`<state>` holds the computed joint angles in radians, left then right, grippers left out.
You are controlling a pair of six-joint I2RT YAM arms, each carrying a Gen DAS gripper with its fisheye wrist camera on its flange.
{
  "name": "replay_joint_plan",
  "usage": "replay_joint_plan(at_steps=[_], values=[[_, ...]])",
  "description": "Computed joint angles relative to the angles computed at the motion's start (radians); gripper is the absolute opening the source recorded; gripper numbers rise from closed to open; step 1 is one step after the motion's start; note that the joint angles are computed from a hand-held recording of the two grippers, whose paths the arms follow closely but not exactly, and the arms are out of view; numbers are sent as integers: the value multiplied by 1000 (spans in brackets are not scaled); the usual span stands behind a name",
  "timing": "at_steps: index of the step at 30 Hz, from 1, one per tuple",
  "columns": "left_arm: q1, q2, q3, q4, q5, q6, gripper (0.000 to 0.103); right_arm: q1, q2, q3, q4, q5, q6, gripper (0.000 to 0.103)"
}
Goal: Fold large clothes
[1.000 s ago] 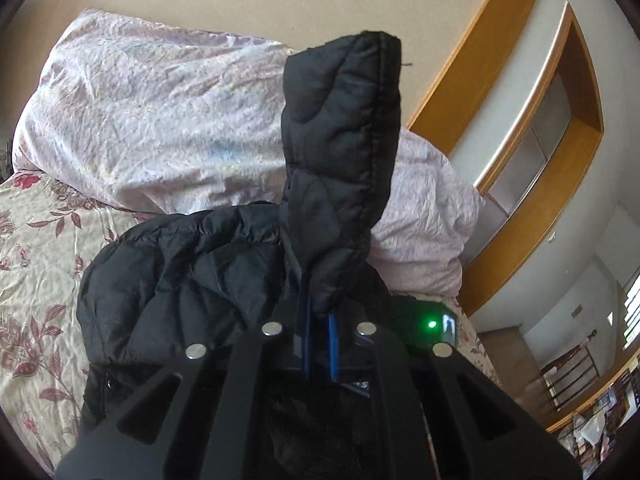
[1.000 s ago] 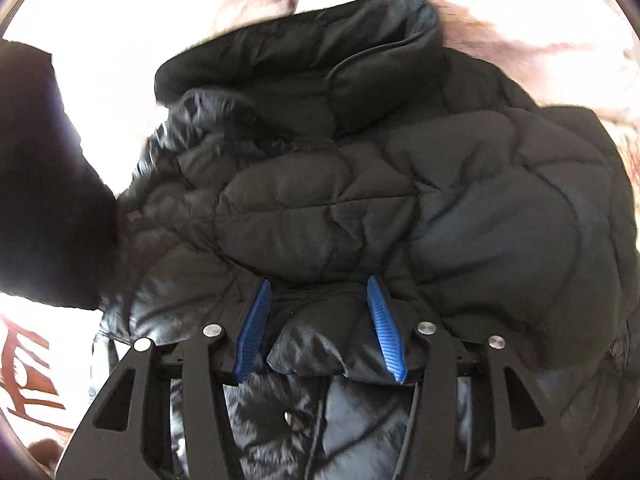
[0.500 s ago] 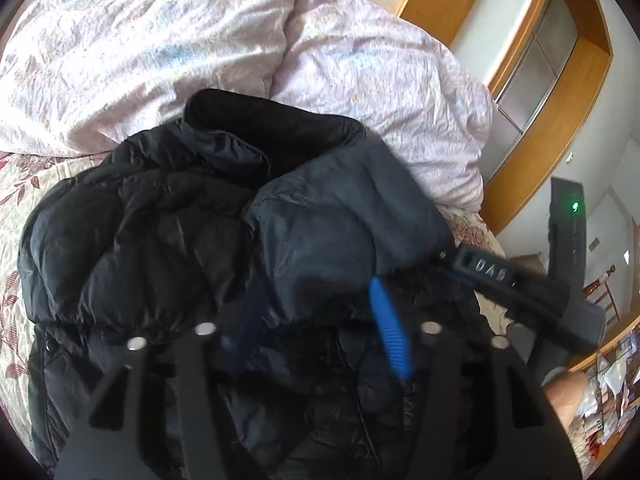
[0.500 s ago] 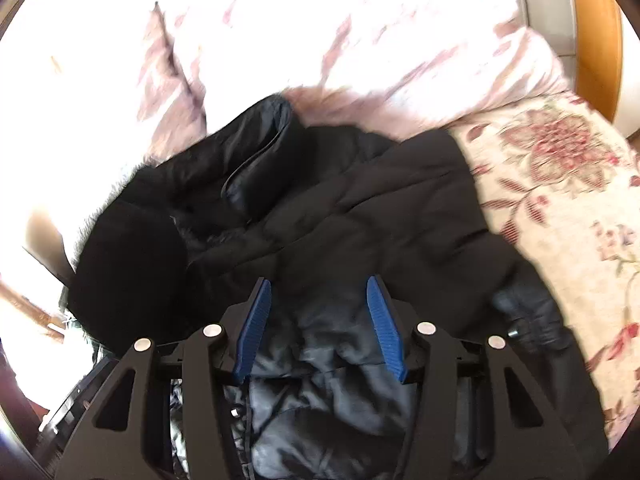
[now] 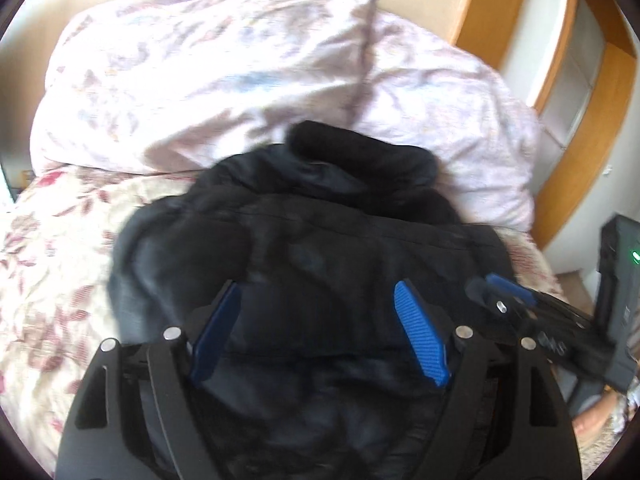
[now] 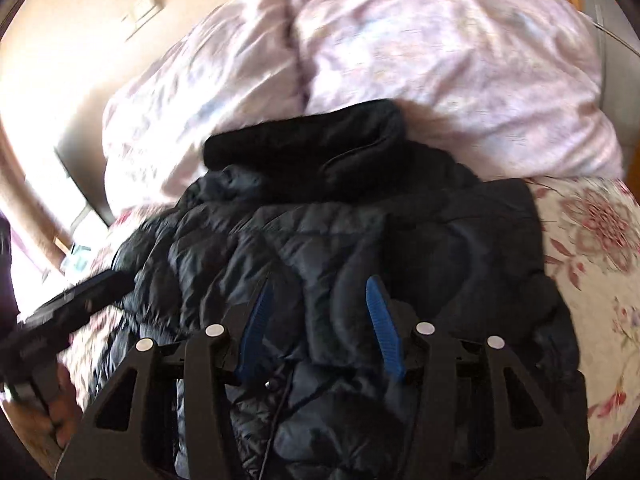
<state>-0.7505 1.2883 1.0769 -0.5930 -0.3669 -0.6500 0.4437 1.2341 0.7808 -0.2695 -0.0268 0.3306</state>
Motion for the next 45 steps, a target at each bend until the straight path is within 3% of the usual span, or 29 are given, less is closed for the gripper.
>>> replay_joint_plan(at_steps=[7,14,22,25,27,31,34,37,39,45], values=[[122,26,-45,-35,-20,33,79,4,164,65,-51,43,26,51],[168,81,-61,-20,-4,56,80,-84,240,88,-52,-62,64,52],[213,171,-54,20,38,55,82,-102,312,136,-45,-63,64,52],[245,205,-36,23,84,66,83,-107,304,126,-52,-61,46,52],[256,187,-25,-3,115,84,80,-116,281,164,-139,-77,32,52],[346,81,-17,-16,307,93,80,-190,181,215,-215,-154,-21,52],[401,115,86,-25,373,95,80,-271,218,323,-244,-175,-2,52],[415,213,225,-35,374,89,74,-312,307,422,-225,-185,31,51],[417,296,330,-53,365,95,65,-316,362,481,-183,-155,52,48],[383,521,604,-105,281,184,63,-325,541,668,-128,-115,84,46]])
